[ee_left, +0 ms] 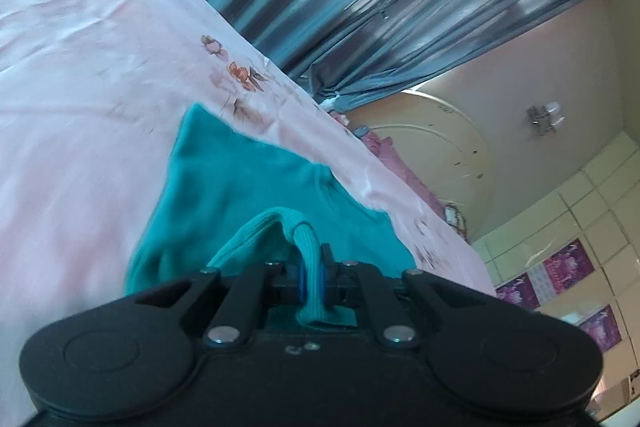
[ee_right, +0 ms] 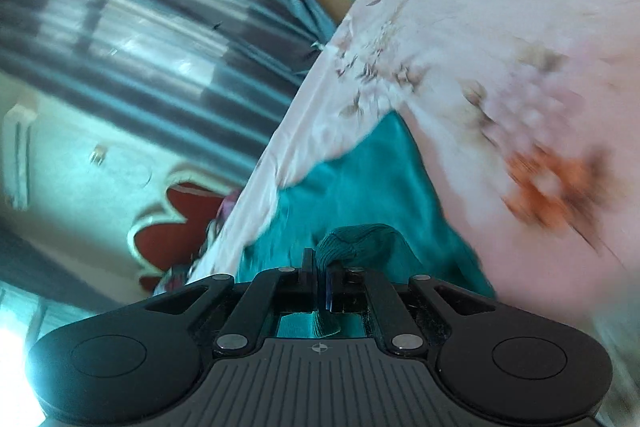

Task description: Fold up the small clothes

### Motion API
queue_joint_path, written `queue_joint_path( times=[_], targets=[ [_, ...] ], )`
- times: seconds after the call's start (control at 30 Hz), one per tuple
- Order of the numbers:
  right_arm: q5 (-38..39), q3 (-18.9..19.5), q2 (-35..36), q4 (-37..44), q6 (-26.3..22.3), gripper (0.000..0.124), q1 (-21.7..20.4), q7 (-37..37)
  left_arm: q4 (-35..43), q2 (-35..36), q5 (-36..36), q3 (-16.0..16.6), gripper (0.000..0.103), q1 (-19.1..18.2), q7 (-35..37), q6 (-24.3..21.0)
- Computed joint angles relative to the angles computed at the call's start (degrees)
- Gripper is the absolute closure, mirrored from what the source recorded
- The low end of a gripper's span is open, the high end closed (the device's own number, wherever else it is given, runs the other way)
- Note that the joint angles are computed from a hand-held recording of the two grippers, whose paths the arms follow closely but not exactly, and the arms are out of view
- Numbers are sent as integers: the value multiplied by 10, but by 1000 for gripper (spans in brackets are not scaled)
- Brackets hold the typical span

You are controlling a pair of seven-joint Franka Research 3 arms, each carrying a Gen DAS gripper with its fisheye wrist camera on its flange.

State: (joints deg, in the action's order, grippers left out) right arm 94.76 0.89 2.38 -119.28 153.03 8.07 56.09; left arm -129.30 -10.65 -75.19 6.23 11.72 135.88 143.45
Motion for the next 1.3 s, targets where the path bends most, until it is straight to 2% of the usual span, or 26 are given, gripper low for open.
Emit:
queue_joint_path(
  times=[0.13, 0.27, 0.33, 0.4, 0.43, 0.47, 0.5, 0.53, 0.57, 0.63, 0.73, 0.77, 0.8, 0.93, 1.03, 1.1, 1.2, 1.27, 1.3],
  targets=[
    [-92, 9, 127, 132, 8, 122, -5, 97, 125, 132, 63, -22, 97, 8, -63, -1],
    [-168, 27, 217, 214, 5, 122, -18, 183, 208, 221, 119, -49, 97, 31, -107, -16],
    [-163, 43, 239, 229, -1, 121, -34, 185, 231, 246, 135, -61, 97, 45, -112, -28],
    [-136, 66, 247, 232, -6, 121, -57, 154, 245, 261, 136, -76, 95, 61, -104, -39],
    [-140, 71, 246, 231, -13, 118, -65, 151, 245, 262, 131, -83, 91, 69, -98, -41],
    [-135, 75, 239, 225, -16, 97, -72, 135, 244, 260, 124, -91, 80, 80, -94, -48],
    [-106, 83, 227, 214, -8, 70, -81, 94, 243, 256, 121, -97, 74, 88, -91, -51],
    [-83, 85, 210, 202, 9, 62, -82, 56, 231, 242, 112, -102, 61, 95, -72, -40],
    [-80, 81, 197, 194, 23, 53, -79, 35, 221, 230, 106, -104, 43, 95, -56, -23],
    [-73, 72, 178, 182, 21, 53, -80, -27, 194, 199, 90, -105, 26, 92, -2, 26],
    [-167, 53, 163, 179, 40, 57, -55, -81, 193, 190, 142, -99, 41, 78, 68, 46],
    [-207, 49, 164, 183, 43, 65, -48, -89, 196, 191, 167, -98, 45, 74, 86, 47],
    [-242, 48, 166, 187, 47, 70, -41, -91, 197, 192, 195, -99, 45, 68, 107, 52],
    [-402, 43, 198, 216, 60, 74, -11, -76, 196, 204, 250, -113, 45, 49, 171, 118],
    [-497, 42, 222, 234, 59, 81, 2, -70, 221, 229, 273, -125, 45, 53, 190, 115],
    [-556, 39, 234, 244, 51, 89, 10, -64, 239, 246, 302, -131, 51, 56, 192, 99],
    [-620, 35, 255, 252, 61, 89, 19, -51, 258, 268, 353, -138, 59, 58, 175, 88],
    [-644, 38, 260, 248, 83, 89, 21, -43, 258, 275, 365, -149, 69, 65, 188, 90],
    [-649, 43, 258, 240, 100, 89, 20, -46, 254, 276, 368, -155, 70, 67, 197, 98]
  ],
)
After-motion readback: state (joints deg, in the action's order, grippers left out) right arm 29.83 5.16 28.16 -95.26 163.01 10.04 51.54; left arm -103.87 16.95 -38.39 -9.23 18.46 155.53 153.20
